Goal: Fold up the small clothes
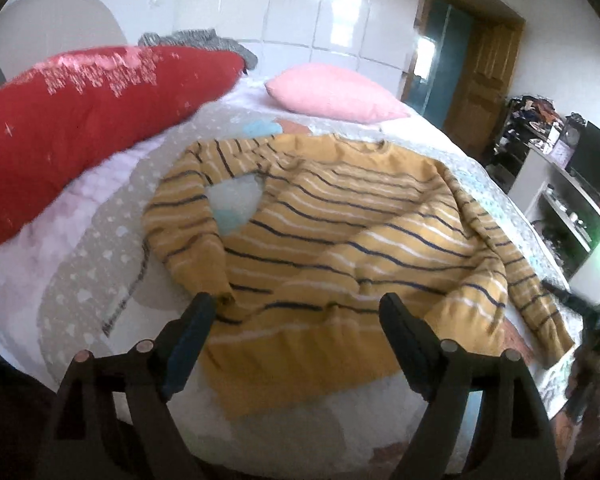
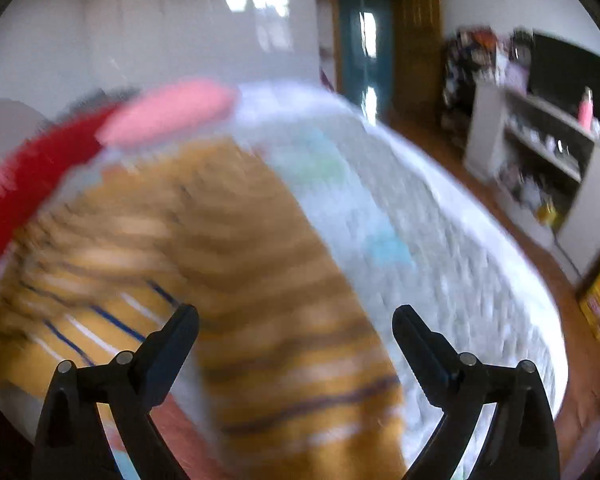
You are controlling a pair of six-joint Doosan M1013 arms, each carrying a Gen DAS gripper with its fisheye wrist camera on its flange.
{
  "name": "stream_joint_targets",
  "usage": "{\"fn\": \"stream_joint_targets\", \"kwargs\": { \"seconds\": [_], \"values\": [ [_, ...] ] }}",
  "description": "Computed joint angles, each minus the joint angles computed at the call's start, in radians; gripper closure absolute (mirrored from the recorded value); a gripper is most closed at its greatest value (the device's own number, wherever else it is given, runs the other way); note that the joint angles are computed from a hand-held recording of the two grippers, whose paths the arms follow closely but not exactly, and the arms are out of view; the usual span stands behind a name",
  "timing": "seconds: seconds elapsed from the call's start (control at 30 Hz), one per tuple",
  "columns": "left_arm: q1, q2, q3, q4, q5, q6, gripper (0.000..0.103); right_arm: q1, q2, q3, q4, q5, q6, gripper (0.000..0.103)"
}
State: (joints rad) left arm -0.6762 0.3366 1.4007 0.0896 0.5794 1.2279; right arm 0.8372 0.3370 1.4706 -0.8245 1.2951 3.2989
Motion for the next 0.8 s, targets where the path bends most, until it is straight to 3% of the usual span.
{"fn": "stream_joint_targets", "kwargs": {
  "seconds": [0.07, 0.13, 0.17, 0.2, 0.23, 0.27, 0.3, 0.37, 0.47, 0.67, 0.7, 0.73, 0.8],
  "values": [
    [-0.003, 0.003, -0.003, -0.012, 0.011, 0.007, 0.02, -0.019, -0.012, 0.041, 0.074, -0.098, 0.024, 0.008],
    [-0.008, 0.0, -0.001, -0.001, 0.008, 0.001, 0.02, -0.014, -0.018, 0.066, 0.045, -0.177, 0.069, 0.011],
    [-0.011, -0.001, 0.0, 0.012, 0.006, -0.008, 0.02, -0.009, -0.018, 0.067, 0.026, -0.19, 0.067, 0.024],
    [-0.014, -0.002, 0.0, 0.027, 0.007, -0.018, 0.02, -0.008, -0.023, 0.072, 0.011, -0.224, 0.06, 0.048],
    [-0.016, -0.001, -0.001, 0.039, 0.01, -0.027, 0.02, -0.009, -0.03, 0.08, 0.0, -0.271, 0.055, 0.063],
    [-0.017, 0.0, -0.003, 0.045, 0.014, -0.033, 0.02, -0.015, -0.035, 0.084, 0.005, -0.312, 0.044, 0.084],
    [-0.018, 0.001, -0.005, 0.048, 0.018, -0.038, 0.02, -0.025, -0.041, 0.09, 0.011, -0.355, 0.026, 0.093],
    [-0.018, 0.003, -0.009, 0.054, 0.026, -0.046, 0.02, -0.03, -0.038, 0.08, 0.022, -0.345, -0.015, 0.094],
    [-0.018, 0.003, -0.008, 0.07, 0.03, -0.054, 0.02, -0.033, -0.032, 0.054, 0.017, -0.212, -0.078, 0.095],
    [-0.009, 0.006, -0.007, 0.05, 0.039, -0.055, 0.02, -0.058, 0.004, -0.015, 0.001, 0.244, -0.104, 0.094],
    [-0.008, 0.005, -0.005, 0.044, 0.04, -0.053, 0.02, -0.06, 0.002, -0.018, 0.008, 0.277, -0.073, 0.089],
    [-0.007, 0.005, -0.003, 0.044, 0.041, -0.052, 0.02, -0.055, -0.009, -0.007, 0.006, 0.257, -0.035, 0.082],
    [-0.006, 0.007, -0.001, 0.046, 0.048, -0.053, 0.02, -0.036, -0.034, 0.02, -0.027, 0.184, 0.036, 0.044]
  ]
}}
